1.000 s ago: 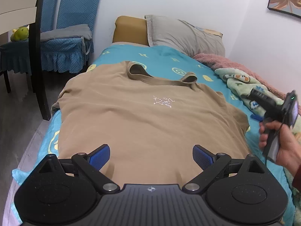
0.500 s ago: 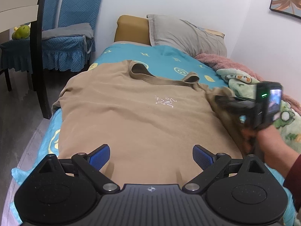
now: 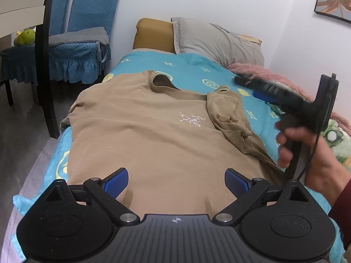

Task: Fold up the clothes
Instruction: 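Fold the grasped sleeve side inward over the shirt body with the right gripper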

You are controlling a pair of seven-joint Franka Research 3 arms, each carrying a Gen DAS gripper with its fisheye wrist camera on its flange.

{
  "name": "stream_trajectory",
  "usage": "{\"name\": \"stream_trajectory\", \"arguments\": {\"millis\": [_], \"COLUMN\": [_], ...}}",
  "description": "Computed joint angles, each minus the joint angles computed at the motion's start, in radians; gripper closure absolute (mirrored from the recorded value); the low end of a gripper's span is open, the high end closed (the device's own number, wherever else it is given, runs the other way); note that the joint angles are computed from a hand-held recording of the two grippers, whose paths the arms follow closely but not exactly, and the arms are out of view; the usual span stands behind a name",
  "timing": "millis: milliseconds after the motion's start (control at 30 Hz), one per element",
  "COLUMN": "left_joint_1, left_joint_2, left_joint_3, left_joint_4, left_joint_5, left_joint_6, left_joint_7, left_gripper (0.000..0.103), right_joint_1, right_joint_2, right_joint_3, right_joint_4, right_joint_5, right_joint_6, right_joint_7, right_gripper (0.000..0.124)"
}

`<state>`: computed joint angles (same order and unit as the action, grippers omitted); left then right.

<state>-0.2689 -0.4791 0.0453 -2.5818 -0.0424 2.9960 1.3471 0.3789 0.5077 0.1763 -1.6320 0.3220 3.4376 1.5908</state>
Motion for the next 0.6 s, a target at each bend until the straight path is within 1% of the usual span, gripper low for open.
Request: {"name": "stream_trajectory", "arguments": {"millis": [33, 67, 100, 167, 200, 233, 267, 300, 367, 400, 433, 533, 600], "left_joint_1": [-0.004, -0.009, -0.014, -0.020, -0.022, -0.024, -0.027, -0.029, -0.032, -0.034, -0.035, -0.035, -0.032], "left_joint_2": [0.001, 0.002, 0.004, 0.005, 0.007, 0.008, 0.008, 0.009, 0.011, 0.012, 0.014, 0.018, 0.020], "left_joint_3": [0.004, 0.009, 0.015, 0.021, 0.022, 0.024, 0.026, 0.028, 0.031, 0.031, 0.032, 0.030, 0.028], "left_joint_4": [0.000, 0.001, 0.002, 0.002, 0.003, 0.003, 0.002, 0.002, 0.003, 0.003, 0.004, 0.004, 0.004], "left_joint_5": [-0.003, -0.007, -0.012, -0.023, -0.028, -0.032, -0.036, -0.040, -0.047, -0.050, -0.054, -0.060, -0.062], "left_joint_6": [0.001, 0.001, 0.000, -0.002, -0.002, -0.001, 0.000, 0.001, -0.001, -0.002, -0.004, -0.006, -0.007], "left_joint_7": [0.003, 0.007, 0.011, 0.014, 0.014, 0.017, 0.020, 0.023, 0.028, 0.030, 0.033, 0.040, 0.043], "left_gripper": [0.007, 0.007, 0.007, 0.007, 0.007, 0.007, 0.007, 0.007, 0.007, 0.007, 0.007, 0.007, 0.007], "right_joint_1": [-0.020, -0.041, -0.063, -0.108, -0.116, -0.124, -0.154, -0.172, -0.155, -0.123, -0.089, 0.037, 0.061], "right_joint_2": [-0.004, -0.002, 0.001, 0.008, 0.016, 0.023, 0.021, 0.019, 0.008, 0.008, 0.010, 0.031, 0.036], "right_joint_3": [0.009, 0.025, 0.042, 0.076, 0.082, 0.090, 0.122, 0.145, 0.125, 0.090, 0.053, -0.105, -0.137], "right_joint_4": [0.003, 0.002, 0.000, 0.000, 0.001, 0.004, -0.005, -0.011, -0.024, -0.023, -0.020, 0.029, 0.032], "right_joint_5": [0.039, 0.049, 0.057, 0.075, 0.072, 0.070, 0.068, 0.068, 0.057, 0.048, 0.039, 0.041, 0.039], "right_joint_6": [-0.037, -0.059, -0.081, -0.128, -0.133, -0.144, -0.157, -0.169, -0.176, -0.173, -0.169, -0.241, -0.257], "right_joint_7": [0.043, 0.064, 0.083, 0.117, 0.116, 0.115, 0.108, 0.101, 0.076, 0.067, 0.058, 0.105, 0.128], "right_gripper": [0.041, 0.041, 0.048, 0.050, 0.050, 0.053, 0.063, 0.067, 0.068, 0.071, 0.072, 0.072, 0.073]}}
